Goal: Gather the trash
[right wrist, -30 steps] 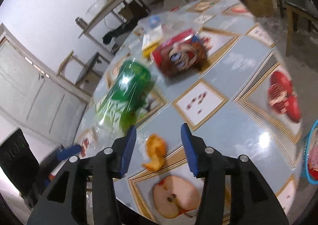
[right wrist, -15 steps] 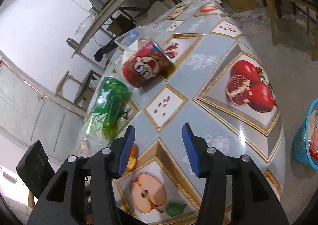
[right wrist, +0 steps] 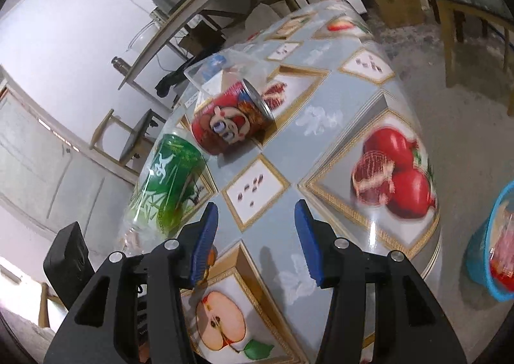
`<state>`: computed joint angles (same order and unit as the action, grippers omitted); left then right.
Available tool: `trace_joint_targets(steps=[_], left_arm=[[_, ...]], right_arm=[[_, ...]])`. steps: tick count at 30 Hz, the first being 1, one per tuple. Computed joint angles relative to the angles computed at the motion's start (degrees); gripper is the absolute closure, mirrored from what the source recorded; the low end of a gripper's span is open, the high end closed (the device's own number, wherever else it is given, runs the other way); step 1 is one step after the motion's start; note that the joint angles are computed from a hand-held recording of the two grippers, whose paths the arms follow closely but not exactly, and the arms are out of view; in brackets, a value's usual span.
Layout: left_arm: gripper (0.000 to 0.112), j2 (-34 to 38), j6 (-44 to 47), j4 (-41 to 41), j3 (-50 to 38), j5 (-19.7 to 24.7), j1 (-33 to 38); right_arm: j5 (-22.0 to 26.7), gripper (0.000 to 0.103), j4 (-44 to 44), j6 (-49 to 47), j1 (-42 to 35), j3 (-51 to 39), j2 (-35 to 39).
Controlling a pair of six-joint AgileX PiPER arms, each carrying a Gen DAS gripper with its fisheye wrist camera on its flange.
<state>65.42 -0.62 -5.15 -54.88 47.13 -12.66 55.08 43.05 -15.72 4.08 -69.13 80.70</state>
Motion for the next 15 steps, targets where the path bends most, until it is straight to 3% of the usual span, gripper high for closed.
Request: trace_joint_targets(steps=[8,11,15], left_arm=[[0.102,0.16,0.41,-1.85,-0.38,0.30,0.53],[0.103,0.23,1.35,-3.38,-0.71,1.03,1.55],[0.104,0.29,1.69,-4.39,-1.63,2.68,2.47]], right_arm=[[4.58,0.045,-2.09,-1.23,1.41,-17.21,10.98],[8.36,0.045,0.40,-1.45,1.07,-24.85,17.39],[13.34,0.036,1.23,2.88,1.04,-35.42,25.78]])
